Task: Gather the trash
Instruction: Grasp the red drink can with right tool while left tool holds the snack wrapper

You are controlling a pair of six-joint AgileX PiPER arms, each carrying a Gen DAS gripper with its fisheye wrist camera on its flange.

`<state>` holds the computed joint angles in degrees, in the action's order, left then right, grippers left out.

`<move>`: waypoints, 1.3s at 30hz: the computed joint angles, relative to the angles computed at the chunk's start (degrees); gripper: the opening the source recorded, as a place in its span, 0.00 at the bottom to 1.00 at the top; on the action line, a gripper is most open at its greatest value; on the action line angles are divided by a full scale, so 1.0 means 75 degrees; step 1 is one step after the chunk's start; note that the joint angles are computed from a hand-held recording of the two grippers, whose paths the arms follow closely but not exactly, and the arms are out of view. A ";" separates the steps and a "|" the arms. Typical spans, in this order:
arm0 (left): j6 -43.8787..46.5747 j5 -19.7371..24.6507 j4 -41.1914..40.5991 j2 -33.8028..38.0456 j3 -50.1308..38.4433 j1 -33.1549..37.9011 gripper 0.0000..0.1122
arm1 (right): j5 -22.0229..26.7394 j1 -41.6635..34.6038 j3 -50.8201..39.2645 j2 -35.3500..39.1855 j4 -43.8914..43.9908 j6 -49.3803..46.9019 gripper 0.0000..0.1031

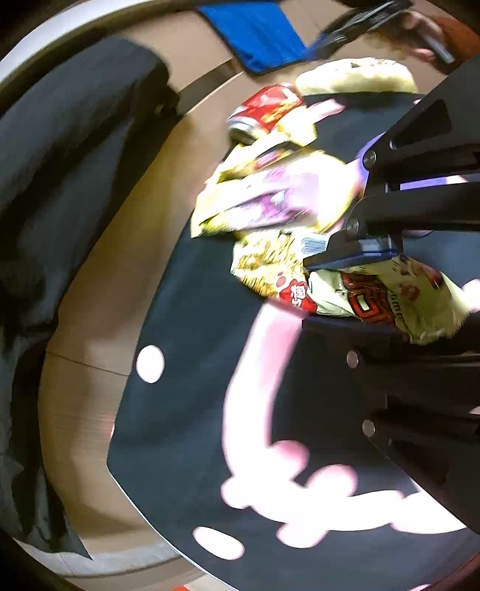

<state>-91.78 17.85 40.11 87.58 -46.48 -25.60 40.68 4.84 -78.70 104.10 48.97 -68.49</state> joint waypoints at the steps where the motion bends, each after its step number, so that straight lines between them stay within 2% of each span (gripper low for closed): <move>1: -0.0539 0.0044 0.0329 -0.0142 0.0114 -0.0207 0.21 | -0.0355 0.0121 0.0033 0.0039 0.0109 -0.0216 0.39; 3: -0.1901 0.0167 0.1245 -0.0524 0.0413 -0.0742 0.20 | -0.0869 0.0315 -0.0070 0.0197 0.0154 -0.0334 0.40; 5: -0.2686 0.0578 0.1791 -0.0799 0.0537 -0.1206 0.20 | -0.0936 0.0424 -0.0488 0.0501 -0.0022 -0.0060 0.40; 6: -0.3055 0.0986 0.1991 -0.0948 0.0563 -0.1563 0.20 | -0.0855 0.0477 -0.0877 0.0764 -0.0177 0.0196 0.41; 10: -0.3410 0.2011 0.2111 -0.1273 0.0593 -0.2368 0.20 | -0.0716 0.0685 -0.2457 0.1795 -0.0900 0.1249 0.41; 12: -0.3241 0.2146 0.1854 -0.1351 0.0599 -0.2545 0.20 | -0.0484 0.0736 -0.3279 0.2316 -0.1274 0.1774 0.41; 15: -0.3031 0.2044 0.1533 -0.1546 0.0817 -0.2520 0.20 | 0.0457 0.0720 -0.4826 0.3241 -0.1812 0.2791 0.41; 17: -0.3077 0.1956 0.1560 -0.1594 0.0963 -0.2475 0.20 | 0.1143 0.0629 -0.5314 0.3581 -0.1733 0.3106 0.43; 20: -0.3189 0.1792 0.1640 -0.1589 0.1089 -0.2443 0.20 | 0.1251 0.0584 -0.4315 0.3161 -0.1299 0.2573 0.46; 22: -0.3282 0.1746 0.1738 -0.1560 0.1123 -0.2501 0.20 | 0.1145 0.0524 -0.3090 0.2509 -0.0791 0.1782 0.47; 25: -0.3266 0.1846 0.1879 -0.1438 0.1050 -0.2618 0.20 | 0.1151 0.0504 -0.1653 0.1641 -0.0443 0.0881 0.47; 28: -0.3261 0.1960 0.1906 -0.1263 0.0973 -0.2682 0.20 | 0.1044 0.0663 -0.0863 0.1149 -0.0499 0.0370 0.49; 29: -0.3295 0.1895 0.1891 -0.1239 0.0984 -0.2654 0.20 | 0.1050 0.0721 -0.0828 0.1137 -0.0544 0.0334 0.54; 31: -0.3402 0.1751 0.1877 -0.1265 0.1090 -0.2635 0.20 | 0.1061 0.0831 -0.0914 0.1241 -0.0643 0.0362 0.55; 35: -0.3272 0.1715 0.1621 -0.1236 0.1170 -0.2674 0.20 | 0.1946 0.0884 -0.1805 0.1979 -0.0606 0.0893 0.60; 37: -0.3279 0.1665 0.1552 -0.1220 0.1224 -0.2676 0.20 | 0.1966 0.1070 -0.1830 0.2107 -0.0787 0.1111 0.58; 39: -0.3360 0.1658 0.1570 -0.1183 0.1241 -0.2707 0.20 | 0.1547 0.1228 -0.1456 0.1914 -0.0741 0.0859 0.53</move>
